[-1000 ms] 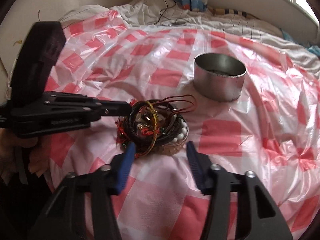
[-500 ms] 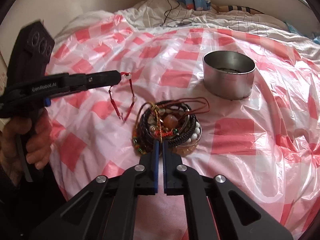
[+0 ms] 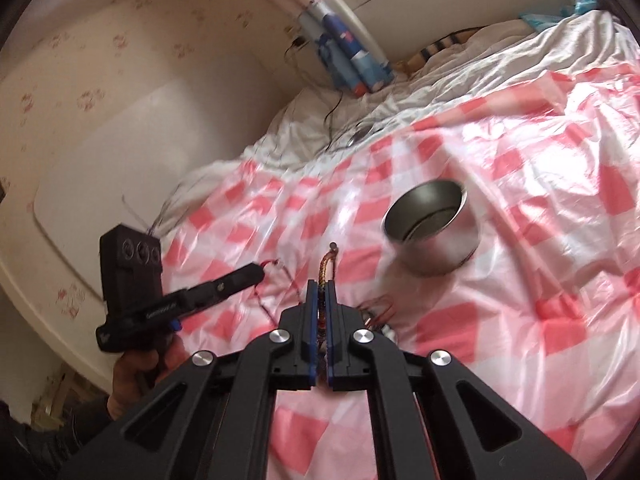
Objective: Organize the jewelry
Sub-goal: 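Carry both necklaces over the silver tin and open both grippers to drop them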
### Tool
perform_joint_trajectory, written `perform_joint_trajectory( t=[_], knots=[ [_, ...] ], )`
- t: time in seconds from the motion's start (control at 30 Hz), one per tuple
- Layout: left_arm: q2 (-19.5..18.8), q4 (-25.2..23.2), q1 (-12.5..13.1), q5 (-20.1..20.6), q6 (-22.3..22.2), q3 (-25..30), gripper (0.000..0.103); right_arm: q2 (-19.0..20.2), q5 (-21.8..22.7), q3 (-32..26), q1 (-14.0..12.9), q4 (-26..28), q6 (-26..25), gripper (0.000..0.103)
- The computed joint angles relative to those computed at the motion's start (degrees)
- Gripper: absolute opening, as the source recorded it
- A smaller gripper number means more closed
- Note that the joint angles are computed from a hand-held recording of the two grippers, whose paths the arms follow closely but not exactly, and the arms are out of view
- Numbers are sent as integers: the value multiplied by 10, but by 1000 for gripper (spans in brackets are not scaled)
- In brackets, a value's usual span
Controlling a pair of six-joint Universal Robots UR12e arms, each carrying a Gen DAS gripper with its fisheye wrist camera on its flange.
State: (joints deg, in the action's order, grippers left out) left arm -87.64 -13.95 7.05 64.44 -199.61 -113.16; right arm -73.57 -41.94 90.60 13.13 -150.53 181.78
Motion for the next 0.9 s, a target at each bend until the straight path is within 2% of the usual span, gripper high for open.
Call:
perform_joint_trajectory(
  t=[0.17, 0.33, 0.37, 0.47, 0.53, 0.57, 0.63, 0.67, 0.7, 0.77, 0.8, 0.83, 0.9],
  knots=[
    [-54, 13, -10, -43, 7, 56, 2, 18, -44, -18, -5, -73, 76, 4],
    [-124, 51, -9, -121, -43, 107, 2, 26, -73, -23, -14, -98, 112, 4],
    [-134, 27, -12, -117, -35, 118, 2, 29, -71, -26, -17, -98, 114, 4],
    [-143, -91, -32, -17, 15, 147, 3, 41, -63, -40, -20, -94, 118, 4],
    [-143, -146, -38, 25, 29, 157, 9, 47, -60, -53, -17, -79, 103, 4],
    [-141, -163, -39, 37, 31, 161, 16, 52, -58, -63, -14, -68, 92, 4],
    [-130, -149, -35, 45, 29, 153, 33, 59, -61, -76, -6, -49, 72, 4],
    [-124, -144, -37, 68, 27, 149, 47, 64, -68, -85, -1, -35, 62, 4],
    [-119, -139, -37, 89, 26, 146, 55, 69, -76, -94, 4, -18, 53, 4],
    [-106, -131, -34, 112, 22, 135, 56, 80, -100, -116, 14, 40, 21, 4],
    [-102, -136, -31, 113, 18, 131, 56, 84, -130, -124, 20, 61, 9, 4],
    [-97, -139, -28, 116, 11, 128, 57, 86, -159, -129, 26, 77, 0, 4],
    [-89, -138, -21, 116, -6, 118, 57, 86, -186, -127, 28, 77, 5, 10]
  ],
)
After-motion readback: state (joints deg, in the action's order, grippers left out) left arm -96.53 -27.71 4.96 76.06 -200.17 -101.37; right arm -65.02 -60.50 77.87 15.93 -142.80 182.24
